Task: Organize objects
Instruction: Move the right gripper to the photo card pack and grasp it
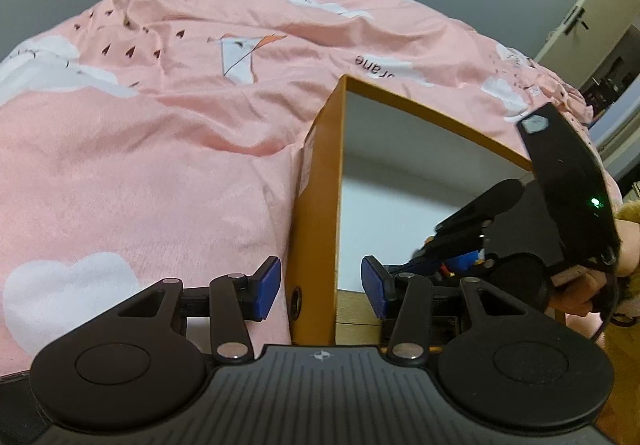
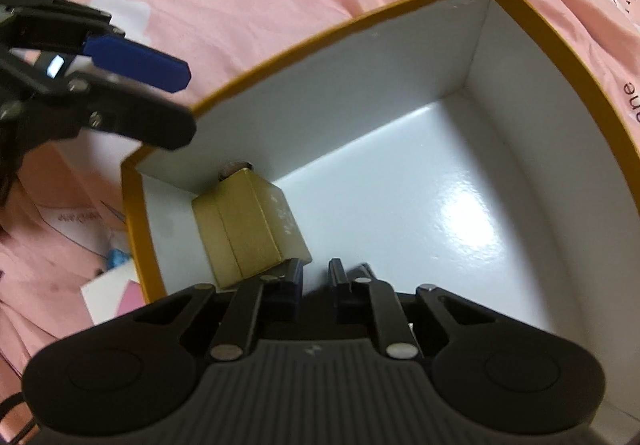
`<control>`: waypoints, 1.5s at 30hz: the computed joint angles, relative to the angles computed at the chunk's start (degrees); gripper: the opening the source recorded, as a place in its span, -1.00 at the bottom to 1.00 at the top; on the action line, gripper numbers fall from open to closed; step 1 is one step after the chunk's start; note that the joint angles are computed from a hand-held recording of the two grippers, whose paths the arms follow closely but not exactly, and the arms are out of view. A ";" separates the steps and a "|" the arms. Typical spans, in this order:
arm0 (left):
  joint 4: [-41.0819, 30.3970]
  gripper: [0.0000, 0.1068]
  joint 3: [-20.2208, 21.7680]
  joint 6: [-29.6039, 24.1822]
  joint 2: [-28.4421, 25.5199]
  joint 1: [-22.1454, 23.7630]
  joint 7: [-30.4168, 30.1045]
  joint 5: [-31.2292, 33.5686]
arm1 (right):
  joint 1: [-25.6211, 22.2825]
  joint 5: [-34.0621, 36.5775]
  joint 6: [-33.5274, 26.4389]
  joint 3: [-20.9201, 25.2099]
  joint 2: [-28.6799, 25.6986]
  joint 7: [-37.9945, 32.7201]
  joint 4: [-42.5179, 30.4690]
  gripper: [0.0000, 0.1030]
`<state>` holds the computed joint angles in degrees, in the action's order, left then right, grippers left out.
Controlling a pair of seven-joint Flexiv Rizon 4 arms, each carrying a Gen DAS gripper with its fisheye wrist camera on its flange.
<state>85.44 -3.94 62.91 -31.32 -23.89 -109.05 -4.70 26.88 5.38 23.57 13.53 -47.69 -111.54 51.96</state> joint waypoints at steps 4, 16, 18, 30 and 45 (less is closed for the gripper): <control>0.91 -0.07 -0.45 0.59 1.20 -0.08 1.24 0.29 | 0.41 -0.33 2.63 -0.77 0.97 2.16 2.35 -0.70; 10.19 -0.07 -4.57 3.67 8.70 -0.92 10.67 -0.83 | 0.28 -3.53 38.52 -2.45 23.30 24.21 39.38 -0.44; 10.64 -0.07 -4.60 3.24 8.73 -1.96 11.20 -0.63 | 1.08 -6.61 42.62 -3.40 27.08 30.15 46.09 -0.33; 5.10 -0.04 -0.92 -5.34 5.01 -10.64 8.44 12.46 | -0.03 -9.14 48.44 -1.78 37.21 70.60 70.53 0.28; 3.17 0.05 0.90 -7.94 4.87 -14.94 2.61 21.66 | -5.05 7.93 55.88 8.05 30.30 64.85 69.48 0.21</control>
